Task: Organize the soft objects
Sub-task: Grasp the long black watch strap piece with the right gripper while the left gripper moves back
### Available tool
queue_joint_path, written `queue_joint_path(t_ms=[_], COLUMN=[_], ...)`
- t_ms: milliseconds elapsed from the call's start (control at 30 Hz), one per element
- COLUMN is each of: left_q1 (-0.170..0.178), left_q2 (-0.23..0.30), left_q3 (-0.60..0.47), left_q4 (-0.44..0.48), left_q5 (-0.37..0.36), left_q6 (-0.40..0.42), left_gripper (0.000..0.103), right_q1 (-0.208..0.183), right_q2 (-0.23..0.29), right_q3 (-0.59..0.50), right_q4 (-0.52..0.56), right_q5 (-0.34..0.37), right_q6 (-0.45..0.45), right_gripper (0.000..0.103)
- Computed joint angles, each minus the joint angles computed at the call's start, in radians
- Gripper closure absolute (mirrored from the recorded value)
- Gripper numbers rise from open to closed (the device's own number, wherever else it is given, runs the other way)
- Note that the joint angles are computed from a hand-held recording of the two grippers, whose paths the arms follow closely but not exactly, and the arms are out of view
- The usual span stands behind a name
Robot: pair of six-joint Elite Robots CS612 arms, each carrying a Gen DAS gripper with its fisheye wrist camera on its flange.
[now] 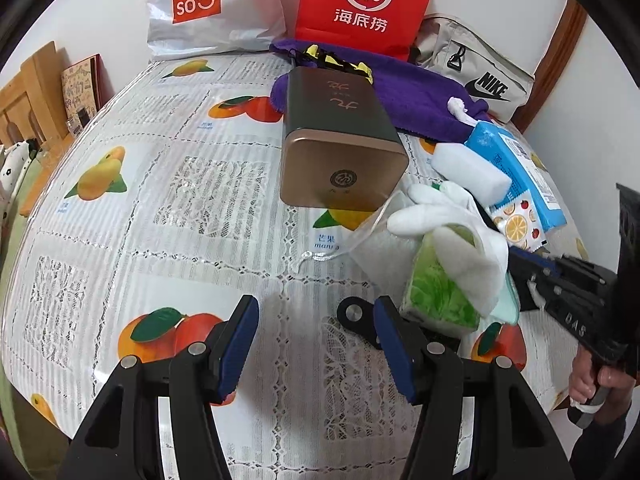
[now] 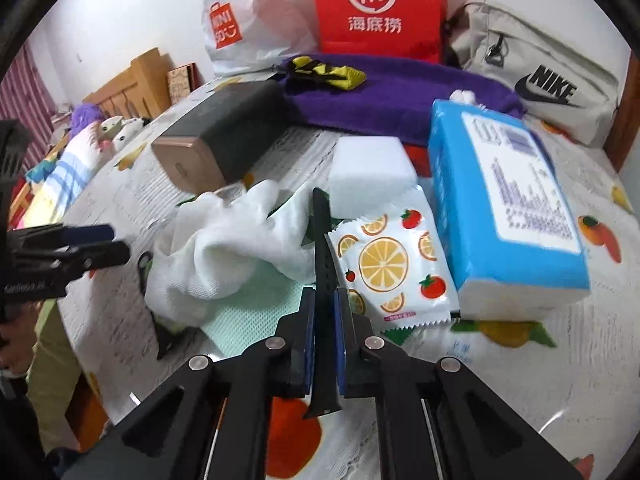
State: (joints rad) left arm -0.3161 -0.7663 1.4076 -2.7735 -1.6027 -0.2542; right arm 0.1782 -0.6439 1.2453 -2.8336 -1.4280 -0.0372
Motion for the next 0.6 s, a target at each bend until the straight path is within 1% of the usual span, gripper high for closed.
queue_joint_path(t_ms=[100,167,267,400,533,600], left_q1=[0.000,0.000,-0.001,-0.003,-0.009,-0.012], left_q2=[-0.001,0.001,0.003,-0.001,-0.003,-0.003], left_q3=[0.001,0.000,-0.001,0.008,0.017,0.016], left_q4=[0.006,0.009,0.011,-0.003,-0.005,0.007], left_q5=[0.004,0.002,-0.002,-0.025,-0.047,-0.065], left_q6=[0.006,0.003,0.005,0.023,0.050,0.049], left_gripper=[0.045,0.045,0.045,0.045,0.044,0.042], right_q1=[0.001,0.001,0.006,0.009,0.008,0.002], right_q2=[-0.002,0.000,0.014,0.026,0.017,0.003], right_q3=[-0.001,-0.009,-0.033,-0.052,-0.033,-0.009], right_q4=[-0.008,0.008,0.035,0.043,0.010,-0.016], right_q5=[-0.017,-0.010,-0.036,-0.043,-0.043,-0.021], right_q6=[0.001,-0.001,-0.013,-0.003,-0.001,0.022], right_gripper=[0.096,0.096,0.096,0.096,0.100,0.100])
